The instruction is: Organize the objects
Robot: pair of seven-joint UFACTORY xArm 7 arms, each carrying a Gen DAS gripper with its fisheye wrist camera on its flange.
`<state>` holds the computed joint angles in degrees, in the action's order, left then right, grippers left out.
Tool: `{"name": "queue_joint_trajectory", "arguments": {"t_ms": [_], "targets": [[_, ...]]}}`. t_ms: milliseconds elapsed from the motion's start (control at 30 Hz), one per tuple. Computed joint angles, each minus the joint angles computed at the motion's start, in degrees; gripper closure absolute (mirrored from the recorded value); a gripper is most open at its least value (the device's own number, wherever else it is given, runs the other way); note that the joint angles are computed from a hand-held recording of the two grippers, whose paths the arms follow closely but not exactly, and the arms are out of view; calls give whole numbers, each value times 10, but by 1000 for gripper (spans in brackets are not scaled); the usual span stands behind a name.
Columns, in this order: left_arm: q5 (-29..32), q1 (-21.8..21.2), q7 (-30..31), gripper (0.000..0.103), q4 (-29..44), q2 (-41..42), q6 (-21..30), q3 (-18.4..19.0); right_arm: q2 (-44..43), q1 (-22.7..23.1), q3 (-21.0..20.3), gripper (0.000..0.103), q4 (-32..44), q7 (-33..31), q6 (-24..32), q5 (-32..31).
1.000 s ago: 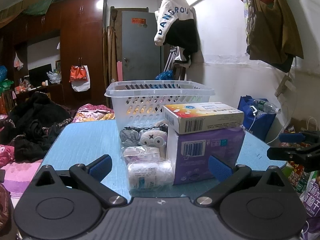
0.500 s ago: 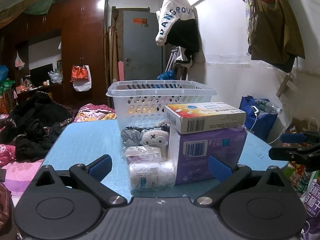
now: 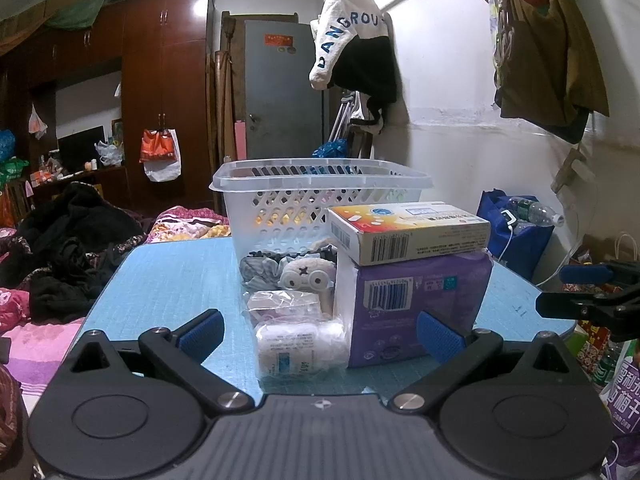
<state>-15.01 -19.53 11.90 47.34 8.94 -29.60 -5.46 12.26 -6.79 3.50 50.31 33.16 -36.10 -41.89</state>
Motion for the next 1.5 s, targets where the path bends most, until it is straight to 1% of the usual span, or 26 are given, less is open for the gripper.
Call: {"name": "queue_joint_trajectory", "arguments": {"t_ms": [600, 733, 1167, 1500], "targets": [[12, 5, -14, 0, 0, 1, 2, 0, -2, -1, -1, 0, 0, 5, -1, -5], [7, 3, -9, 0, 0, 1, -1, 1, -1, 0, -1, 0, 0, 3, -2, -2], [26, 10, -27, 0, -1, 2, 0, -1, 9, -3, 0, 0, 4, 1, -14, -10], [40, 16, -38, 0, -4, 0, -2, -2, 5, 2, -1, 0, -2, -9, -17, 6]]}}
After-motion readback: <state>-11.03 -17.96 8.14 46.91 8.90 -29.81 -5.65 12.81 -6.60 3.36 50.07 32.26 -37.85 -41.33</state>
